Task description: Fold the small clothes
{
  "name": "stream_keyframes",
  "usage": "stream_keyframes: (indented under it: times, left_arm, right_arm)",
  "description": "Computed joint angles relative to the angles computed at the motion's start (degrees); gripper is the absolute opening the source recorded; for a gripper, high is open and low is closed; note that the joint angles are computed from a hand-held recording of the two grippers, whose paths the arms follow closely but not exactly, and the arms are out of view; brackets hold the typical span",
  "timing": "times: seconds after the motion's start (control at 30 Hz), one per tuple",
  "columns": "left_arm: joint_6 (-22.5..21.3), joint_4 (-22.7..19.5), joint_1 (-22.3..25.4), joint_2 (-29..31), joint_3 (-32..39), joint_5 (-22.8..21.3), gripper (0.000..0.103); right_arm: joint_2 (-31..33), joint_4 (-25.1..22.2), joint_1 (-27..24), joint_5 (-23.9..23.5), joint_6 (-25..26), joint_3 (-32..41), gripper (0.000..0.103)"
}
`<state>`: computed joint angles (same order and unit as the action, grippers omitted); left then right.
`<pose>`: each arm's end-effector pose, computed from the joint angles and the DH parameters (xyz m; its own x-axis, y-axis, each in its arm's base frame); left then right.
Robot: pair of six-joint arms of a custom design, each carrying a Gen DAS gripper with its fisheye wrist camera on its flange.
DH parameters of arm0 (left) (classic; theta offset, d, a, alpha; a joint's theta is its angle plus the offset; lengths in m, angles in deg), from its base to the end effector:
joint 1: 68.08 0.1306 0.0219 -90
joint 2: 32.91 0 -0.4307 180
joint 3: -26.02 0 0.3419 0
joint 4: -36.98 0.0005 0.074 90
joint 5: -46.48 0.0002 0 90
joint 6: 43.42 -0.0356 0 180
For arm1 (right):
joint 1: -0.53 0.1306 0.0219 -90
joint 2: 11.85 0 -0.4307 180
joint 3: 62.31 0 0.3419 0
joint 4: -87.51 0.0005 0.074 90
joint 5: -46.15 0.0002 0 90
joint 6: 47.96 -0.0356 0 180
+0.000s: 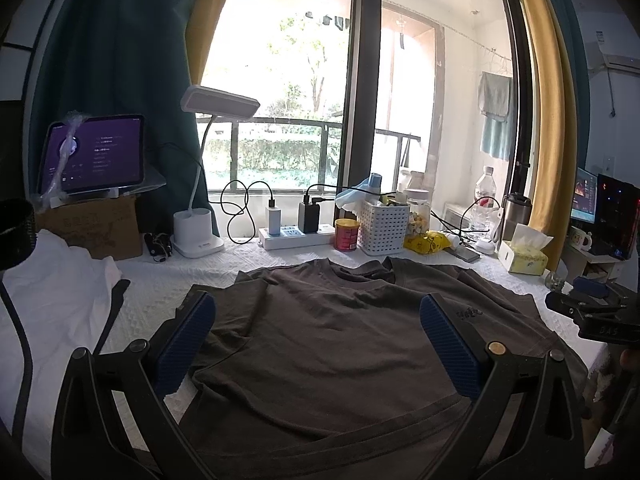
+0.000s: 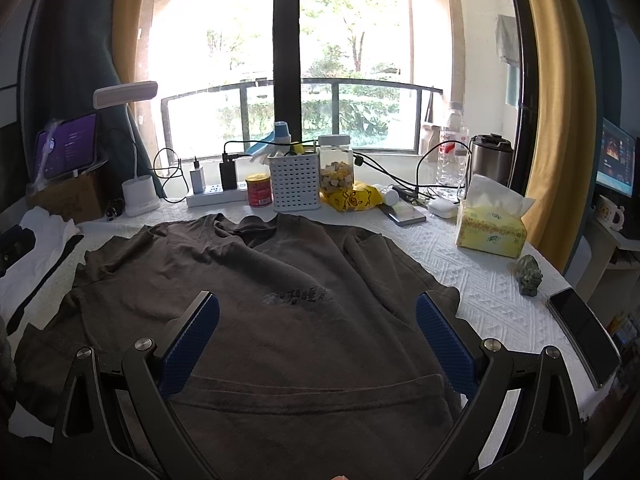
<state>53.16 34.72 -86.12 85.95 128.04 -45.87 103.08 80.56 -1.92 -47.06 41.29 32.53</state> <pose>0.6283 -0.2036 0.3727 -0.3403 -0.0096 -0.9403 0.2351 0.9673 -0.0950 0.6215 -0.0251 0.3537 -0.4543 0.0325 -0.8903 -0.0012 0.9993 0.0371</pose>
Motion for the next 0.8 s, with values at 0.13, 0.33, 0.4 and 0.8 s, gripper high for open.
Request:
stream_keyframes:
  times: [0.13,0.33,0.4,0.8]
  left_arm:
    - [0.03,-1.81,0.04,1.20,2.38,0.29,0.101]
    - [-0.96,-6.23,-0.30,3.71,7.62,0.16,0.101]
    - [-0.76,-7.60,-0.33,4.52,9.39,0.12,0.101]
    - [-0.36,-17.69,-1.15,10.81,22.54,-1.37,0.101]
  right_arm:
    - [1.50,-1.55,-0.50,-0.21,-0.46,2.35,0.100]
    - [4.55,-4.36,-1.51,-1.05,-1.65,6.48,0.100]
    - [5.50,-5.39,-1.84,-1.31,-1.88,8.01,0.100]
    - [11.33,-12.63,-4.53,-2.95,-2.08,18.46,0.100]
